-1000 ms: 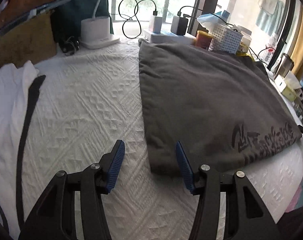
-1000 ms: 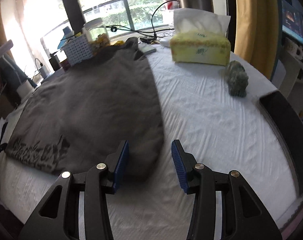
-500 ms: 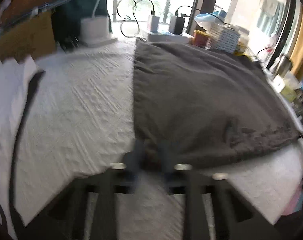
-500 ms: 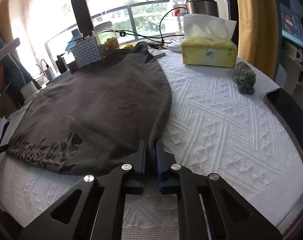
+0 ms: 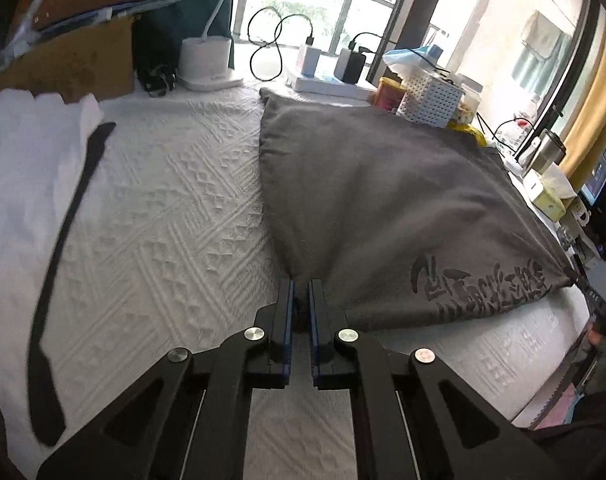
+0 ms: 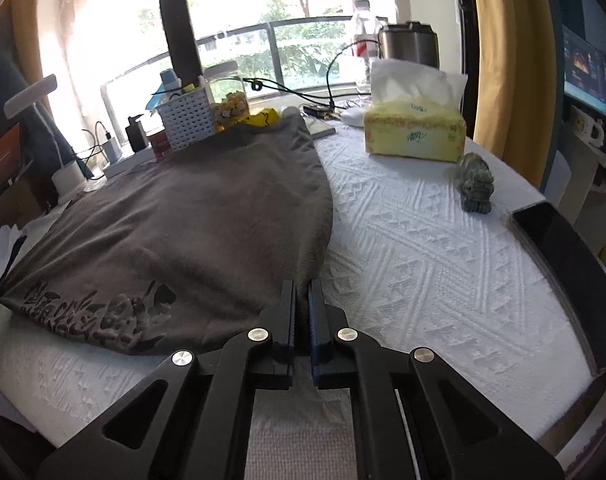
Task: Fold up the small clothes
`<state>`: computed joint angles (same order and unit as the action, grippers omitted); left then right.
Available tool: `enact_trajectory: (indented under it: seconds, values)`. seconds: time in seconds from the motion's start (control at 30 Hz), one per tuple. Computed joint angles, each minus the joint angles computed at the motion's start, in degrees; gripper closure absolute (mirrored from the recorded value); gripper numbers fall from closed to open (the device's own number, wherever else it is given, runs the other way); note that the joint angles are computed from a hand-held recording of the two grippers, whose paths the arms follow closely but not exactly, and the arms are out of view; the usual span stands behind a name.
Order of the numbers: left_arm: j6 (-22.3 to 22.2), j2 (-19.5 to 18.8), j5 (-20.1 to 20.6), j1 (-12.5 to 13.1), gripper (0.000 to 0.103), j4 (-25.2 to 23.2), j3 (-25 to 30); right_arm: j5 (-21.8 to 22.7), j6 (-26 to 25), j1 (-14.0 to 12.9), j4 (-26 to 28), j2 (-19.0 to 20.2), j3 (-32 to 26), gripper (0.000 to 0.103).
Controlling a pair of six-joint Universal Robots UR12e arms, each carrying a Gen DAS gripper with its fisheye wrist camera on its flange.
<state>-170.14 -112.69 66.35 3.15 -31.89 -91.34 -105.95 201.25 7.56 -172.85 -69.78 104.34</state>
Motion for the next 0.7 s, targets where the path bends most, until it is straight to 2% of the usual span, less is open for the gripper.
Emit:
enact_trajectory:
  seconds: [0.17,0.47,0.57,0.7]
  values:
    - [1.4,1.4,1.2,0.0,0.098,1.3,-1.4,-0.8,-2.1,0.5,0.0,-1.1,0.9,0.096]
    - [4.2,3.2,1.8,0.9,0.098,-3.0,-3.8,-5.1,-4.2,2.4,3.2,-2.1,2.3,0.096]
    - [6.4,3.9,3.5,0.6,0.098,-2.5,-4.7,-7.0,-5.2,3.3,4.8,-2.1,2.4,0.096]
    - [8.4,4.4,4.5,0.5,0.098,-3.0,-5.4,-7.2,-4.4,3.7,5.6,-2.5,3.1,0.096]
